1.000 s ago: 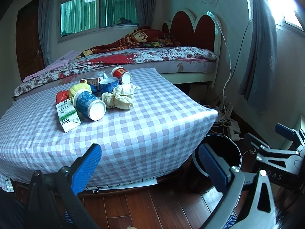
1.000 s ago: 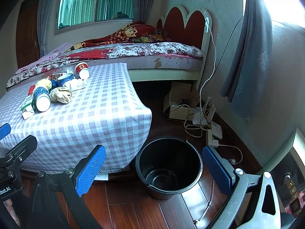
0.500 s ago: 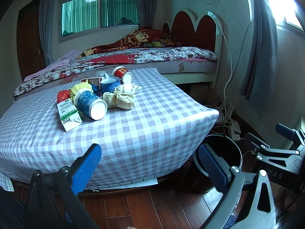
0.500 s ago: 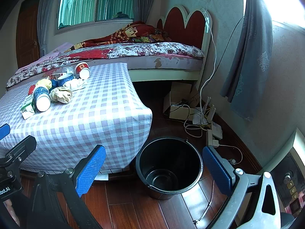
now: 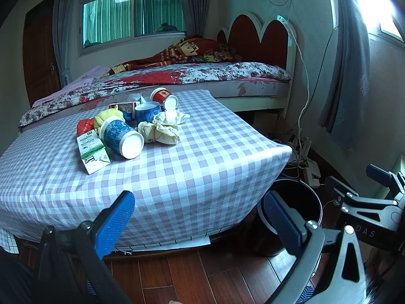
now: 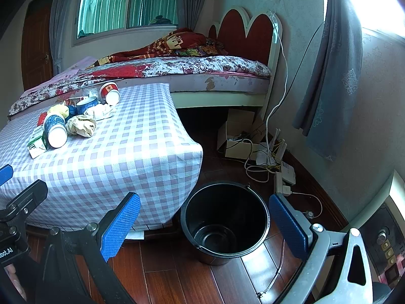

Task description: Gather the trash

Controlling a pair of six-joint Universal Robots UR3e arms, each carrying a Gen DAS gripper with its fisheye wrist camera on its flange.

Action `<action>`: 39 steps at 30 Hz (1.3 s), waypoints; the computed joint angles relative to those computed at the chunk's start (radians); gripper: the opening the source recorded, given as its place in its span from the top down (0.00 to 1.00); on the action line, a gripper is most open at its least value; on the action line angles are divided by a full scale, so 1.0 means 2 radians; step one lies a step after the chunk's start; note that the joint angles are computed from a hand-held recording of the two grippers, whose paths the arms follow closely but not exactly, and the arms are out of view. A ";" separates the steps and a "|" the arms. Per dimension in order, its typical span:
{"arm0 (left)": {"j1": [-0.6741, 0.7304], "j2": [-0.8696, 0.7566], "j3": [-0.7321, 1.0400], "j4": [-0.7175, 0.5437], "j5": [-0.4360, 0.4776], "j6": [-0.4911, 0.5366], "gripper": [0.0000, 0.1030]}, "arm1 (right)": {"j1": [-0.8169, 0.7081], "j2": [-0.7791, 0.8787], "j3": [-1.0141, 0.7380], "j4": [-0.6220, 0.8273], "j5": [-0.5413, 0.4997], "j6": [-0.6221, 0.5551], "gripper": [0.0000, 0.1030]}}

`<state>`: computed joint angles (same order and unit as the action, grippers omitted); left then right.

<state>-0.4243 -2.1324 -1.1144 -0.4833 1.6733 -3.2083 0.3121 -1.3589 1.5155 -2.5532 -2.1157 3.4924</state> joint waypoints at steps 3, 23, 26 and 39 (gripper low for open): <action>0.000 0.000 0.001 -0.001 0.001 0.000 0.01 | -0.001 0.000 0.000 -0.001 0.001 -0.001 0.01; -0.001 -0.003 0.011 -0.016 0.008 -0.004 0.01 | 0.002 0.011 -0.008 -0.003 0.010 -0.004 0.01; 0.005 -0.010 0.022 -0.017 0.022 -0.007 0.01 | -0.006 0.010 -0.005 -0.018 0.042 -0.017 0.01; 0.097 -0.062 0.111 -0.063 0.042 -0.027 0.01 | -0.015 0.180 -0.240 0.004 0.181 -0.105 0.09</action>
<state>-0.2310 -2.2562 -0.8915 -0.6093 1.7566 -3.2625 0.2811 -0.9999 1.0362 -2.5453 -1.7546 3.2825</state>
